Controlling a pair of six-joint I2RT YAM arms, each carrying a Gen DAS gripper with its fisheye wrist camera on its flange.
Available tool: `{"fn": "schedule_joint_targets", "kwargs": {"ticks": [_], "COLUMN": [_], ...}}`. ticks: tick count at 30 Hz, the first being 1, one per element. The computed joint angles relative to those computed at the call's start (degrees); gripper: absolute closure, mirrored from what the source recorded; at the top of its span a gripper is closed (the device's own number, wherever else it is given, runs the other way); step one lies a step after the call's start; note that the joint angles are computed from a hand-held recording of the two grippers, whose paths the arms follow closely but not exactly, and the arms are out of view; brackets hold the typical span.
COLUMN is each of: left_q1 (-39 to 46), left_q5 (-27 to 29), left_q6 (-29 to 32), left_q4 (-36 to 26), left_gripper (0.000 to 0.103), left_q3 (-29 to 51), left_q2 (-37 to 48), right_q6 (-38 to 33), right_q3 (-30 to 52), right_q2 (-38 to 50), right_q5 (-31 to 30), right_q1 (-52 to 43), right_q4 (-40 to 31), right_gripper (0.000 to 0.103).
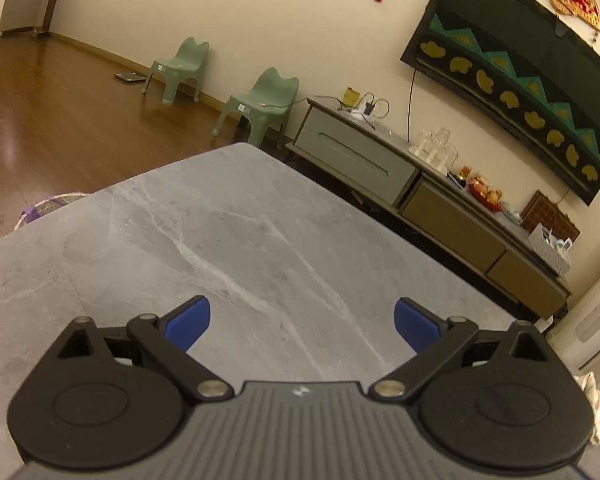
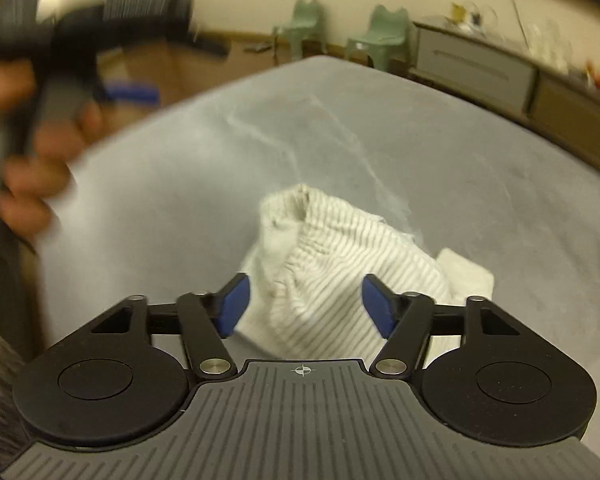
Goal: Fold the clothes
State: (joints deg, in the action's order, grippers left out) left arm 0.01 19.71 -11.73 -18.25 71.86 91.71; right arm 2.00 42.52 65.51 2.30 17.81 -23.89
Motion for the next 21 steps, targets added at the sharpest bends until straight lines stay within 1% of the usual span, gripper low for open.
{"fn": "schedule_joint_targets", "kwargs": {"ticks": [1,2,3,4,5,8,11,12,14,17,19,20,21], "left_q1": [-0.1,-0.2,-0.2,-0.3,-0.2,0.4,0.2,-0.3,-1.2,-2.7,-3.3,-3.6,-4.0], "left_q5": [0.1,0.1,0.4,0.7,1.6,10.6,24.1,27.3,31.1,34.2,35.8,36.8,37.8], "left_q6": [0.2,0.5,0.5,0.6,0.7,2.3,7.1,8.1,6.1,1.0,-5.4,-8.4,-11.6], "left_q4": [-0.2,-0.3,-0.3,-0.3,-0.4,-4.8,-17.5,-21.4,-23.3,-22.8,-18.7,-16.4,-14.0], "left_gripper": [0.001,0.001,0.001,0.001,0.001,0.000,0.000,0.000,0.000,0.000,0.000,0.002,0.008], "left_q3": [0.1,0.3,0.5,0.7,0.7,2.5,8.7,10.5,10.8,10.3,7.8,6.9,6.1], "left_q2": [0.3,0.7,0.9,1.1,1.0,2.6,9.5,11.8,14.2,17.0,17.7,18.3,18.9], "right_q6": [-1.7,-2.7,-2.9,-2.5,-2.1,-0.2,1.2,1.7,2.0,2.7,3.5,4.0,5.0], "right_q3": [-0.1,1.2,2.7,3.6,4.3,4.8,5.0,4.6,3.4,1.1,0.0,-0.3,-0.6], "right_q2": [2.5,4.9,6.0,6.0,5.8,1.9,-0.9,-1.7,-4.3,-7.0,-8.1,-8.6,-8.8], "right_q5": [1.9,1.2,-0.7,-1.6,-2.4,-4.4,-7.6,-8.6,-10.7,-12.4,-13.2,-14.2,-15.4], "right_q1": [0.4,-0.8,-2.3,-3.8,-5.3,-8.9,-12.0,-12.5,-14.0,-15.4,-15.9,-16.6,-16.8], "right_q4": [1.9,1.5,0.4,0.0,-0.2,0.2,-0.1,-0.3,-1.3,-0.5,0.0,-0.4,-0.2], "right_gripper": [0.037,0.053,0.082,0.096,0.100,0.101,0.101,0.101,0.101,0.101,0.101,0.101,0.101]}}
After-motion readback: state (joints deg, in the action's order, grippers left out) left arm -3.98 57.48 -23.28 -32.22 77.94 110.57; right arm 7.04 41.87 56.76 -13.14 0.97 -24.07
